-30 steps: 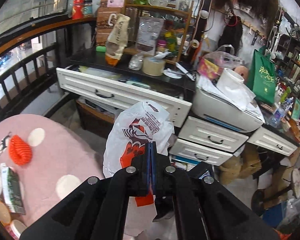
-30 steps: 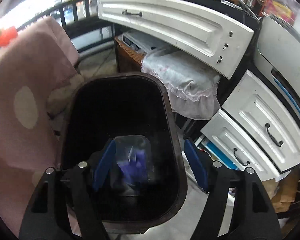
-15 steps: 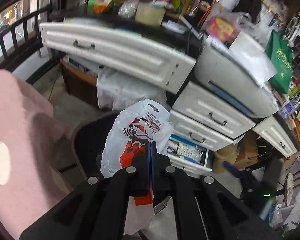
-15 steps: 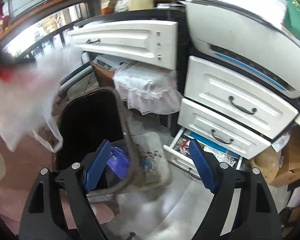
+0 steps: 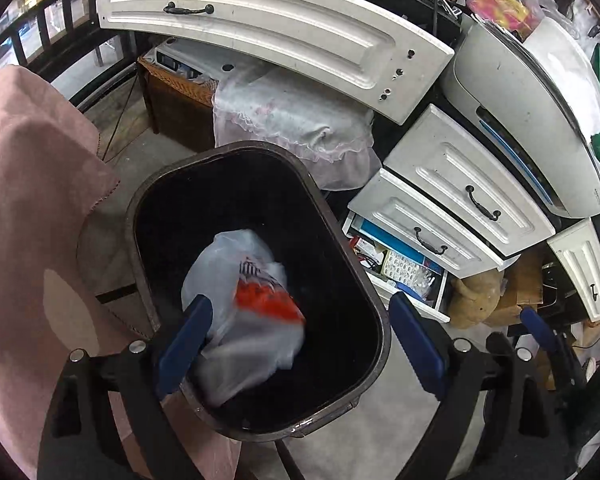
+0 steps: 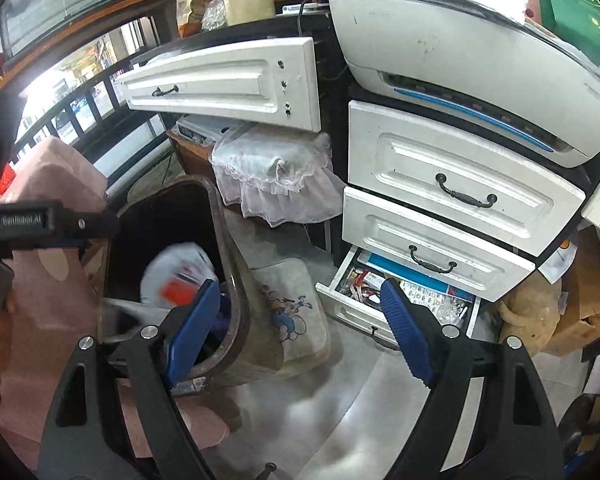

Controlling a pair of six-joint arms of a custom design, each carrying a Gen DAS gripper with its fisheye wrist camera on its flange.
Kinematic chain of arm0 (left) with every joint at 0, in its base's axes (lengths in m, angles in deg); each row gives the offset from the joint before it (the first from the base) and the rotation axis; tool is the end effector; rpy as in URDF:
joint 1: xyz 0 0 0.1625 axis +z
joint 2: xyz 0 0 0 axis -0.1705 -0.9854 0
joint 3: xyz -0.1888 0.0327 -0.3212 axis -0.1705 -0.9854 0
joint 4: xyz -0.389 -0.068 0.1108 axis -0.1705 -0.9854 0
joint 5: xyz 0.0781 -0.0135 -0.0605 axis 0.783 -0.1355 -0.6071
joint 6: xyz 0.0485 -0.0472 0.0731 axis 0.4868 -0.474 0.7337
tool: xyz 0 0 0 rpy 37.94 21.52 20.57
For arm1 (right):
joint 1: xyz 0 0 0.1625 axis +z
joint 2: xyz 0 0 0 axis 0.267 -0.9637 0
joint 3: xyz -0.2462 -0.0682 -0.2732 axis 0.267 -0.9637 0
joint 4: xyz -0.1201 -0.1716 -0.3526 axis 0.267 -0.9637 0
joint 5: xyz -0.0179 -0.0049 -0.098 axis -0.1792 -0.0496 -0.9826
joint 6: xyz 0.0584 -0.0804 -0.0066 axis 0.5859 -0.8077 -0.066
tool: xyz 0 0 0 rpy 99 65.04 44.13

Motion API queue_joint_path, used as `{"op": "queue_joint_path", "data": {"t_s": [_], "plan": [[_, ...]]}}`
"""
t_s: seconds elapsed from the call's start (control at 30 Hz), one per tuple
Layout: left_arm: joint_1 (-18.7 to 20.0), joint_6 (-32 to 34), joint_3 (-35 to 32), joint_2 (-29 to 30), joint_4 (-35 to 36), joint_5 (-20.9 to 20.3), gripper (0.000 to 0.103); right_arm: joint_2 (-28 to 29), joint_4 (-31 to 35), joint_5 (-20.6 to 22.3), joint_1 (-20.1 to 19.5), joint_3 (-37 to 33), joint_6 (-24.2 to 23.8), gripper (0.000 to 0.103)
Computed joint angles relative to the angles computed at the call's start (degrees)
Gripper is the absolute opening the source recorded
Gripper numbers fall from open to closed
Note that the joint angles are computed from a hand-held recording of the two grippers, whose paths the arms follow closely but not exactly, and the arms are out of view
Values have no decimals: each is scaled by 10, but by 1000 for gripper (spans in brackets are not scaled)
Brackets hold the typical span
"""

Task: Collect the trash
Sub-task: 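Release the purple bag into the bin with the right gripper while the left gripper drops the white bag in, then grasp the red patterned paper cup with the right gripper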

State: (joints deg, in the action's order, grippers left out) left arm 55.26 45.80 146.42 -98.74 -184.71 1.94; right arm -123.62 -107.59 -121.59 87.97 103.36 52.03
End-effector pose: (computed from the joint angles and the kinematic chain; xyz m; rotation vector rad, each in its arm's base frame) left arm -0.3744 -0.6291 0.1005 0.7535 2.6094 -0.1707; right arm 0.1625 -0.4457 0.2863 -0.1562 -2.1460 1.0357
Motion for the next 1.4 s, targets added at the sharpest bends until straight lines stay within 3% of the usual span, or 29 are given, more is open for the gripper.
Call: {"op": "queue_joint_path", "data": {"t_s": [0.17, 0.37, 0.57, 0.8, 0.93, 1.03, 1.23, 1.4], "plan": [[0, 14, 18, -27, -20, -16, 89, -3, -16, -17, 6, -6, 2, 82], [-10, 45, 91, -113, -81, -22, 96, -2, -10, -17, 22, -10, 5, 82], [-28, 62, 192, -237, -123, 51, 98, 26, 11, 22, 57, -38, -20, 82], [-50, 78, 297, -396, -153, 188, 98, 98, 114, 168, 118, -123, -91, 82], [-57, 59, 327, -468, -95, 297, 98, 176, 182, 249, 162, -208, -155, 82], [-51, 30, 342, -525, -29, 336, 98, 232, 231, 303, 187, -271, -193, 82], [-38, -66, 350, -626, 121, 372, 98, 363, 335, 332, 241, -422, -301, 82], [-29, -142, 346, -681, 246, 403, 98, 465, 413, 311, 275, -552, -398, 82]]}}
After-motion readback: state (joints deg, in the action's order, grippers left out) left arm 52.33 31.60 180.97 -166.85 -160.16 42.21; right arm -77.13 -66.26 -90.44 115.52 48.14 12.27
